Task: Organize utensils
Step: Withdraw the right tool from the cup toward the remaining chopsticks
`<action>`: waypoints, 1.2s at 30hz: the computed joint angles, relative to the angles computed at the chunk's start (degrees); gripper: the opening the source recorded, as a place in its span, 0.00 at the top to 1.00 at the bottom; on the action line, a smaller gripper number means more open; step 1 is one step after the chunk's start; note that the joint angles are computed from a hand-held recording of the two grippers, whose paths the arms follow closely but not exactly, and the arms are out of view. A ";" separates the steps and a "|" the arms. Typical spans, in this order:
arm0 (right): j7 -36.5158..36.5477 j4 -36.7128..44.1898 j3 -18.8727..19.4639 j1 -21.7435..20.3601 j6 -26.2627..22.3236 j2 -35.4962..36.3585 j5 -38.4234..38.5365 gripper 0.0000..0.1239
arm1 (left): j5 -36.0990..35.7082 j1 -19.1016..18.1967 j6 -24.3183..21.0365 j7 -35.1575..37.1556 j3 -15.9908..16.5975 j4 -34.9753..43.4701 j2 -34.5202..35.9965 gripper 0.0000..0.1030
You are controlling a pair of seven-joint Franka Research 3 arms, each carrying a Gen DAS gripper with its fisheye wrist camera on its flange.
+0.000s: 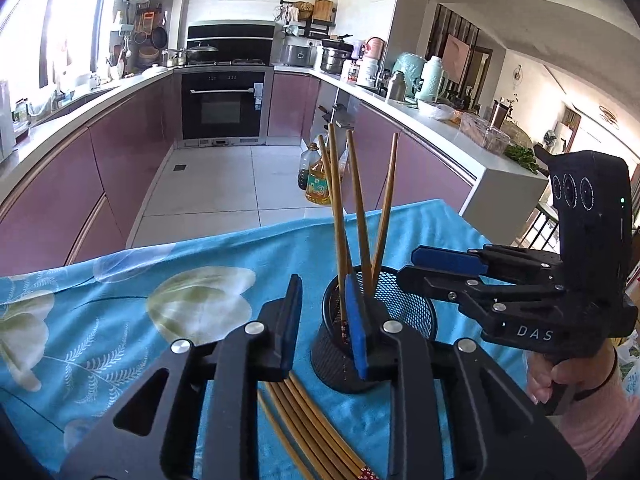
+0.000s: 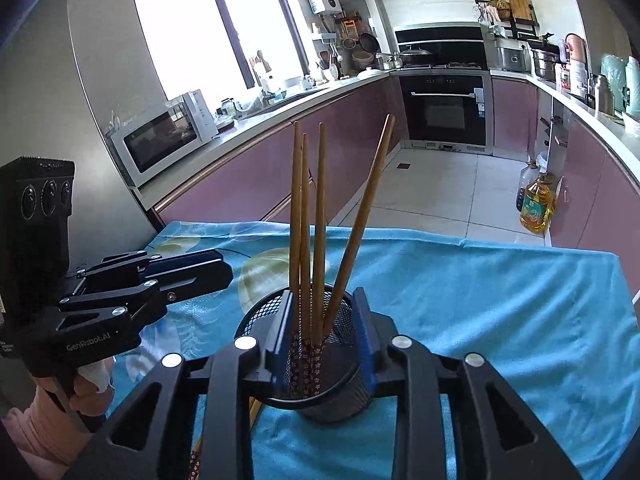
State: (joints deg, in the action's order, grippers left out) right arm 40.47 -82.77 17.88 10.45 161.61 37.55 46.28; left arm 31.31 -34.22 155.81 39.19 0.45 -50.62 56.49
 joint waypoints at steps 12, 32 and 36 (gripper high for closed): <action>-21.45 -13.09 6.32 -5.40 -2.17 -8.93 18.37 0.64 | 22.83 -9.66 7.52 -29.43 12.63 -30.48 -17.80 0.50; -2.22 -14.81 -2.03 5.19 -0.44 -4.00 1.23 0.64 | 17.84 -1.76 3.18 -26.50 -0.90 -36.20 -15.31 0.48; -0.78 -15.90 -1.62 5.69 1.97 -4.11 -1.35 0.64 | 16.28 -1.78 1.10 -24.42 -1.52 -34.69 -14.41 0.48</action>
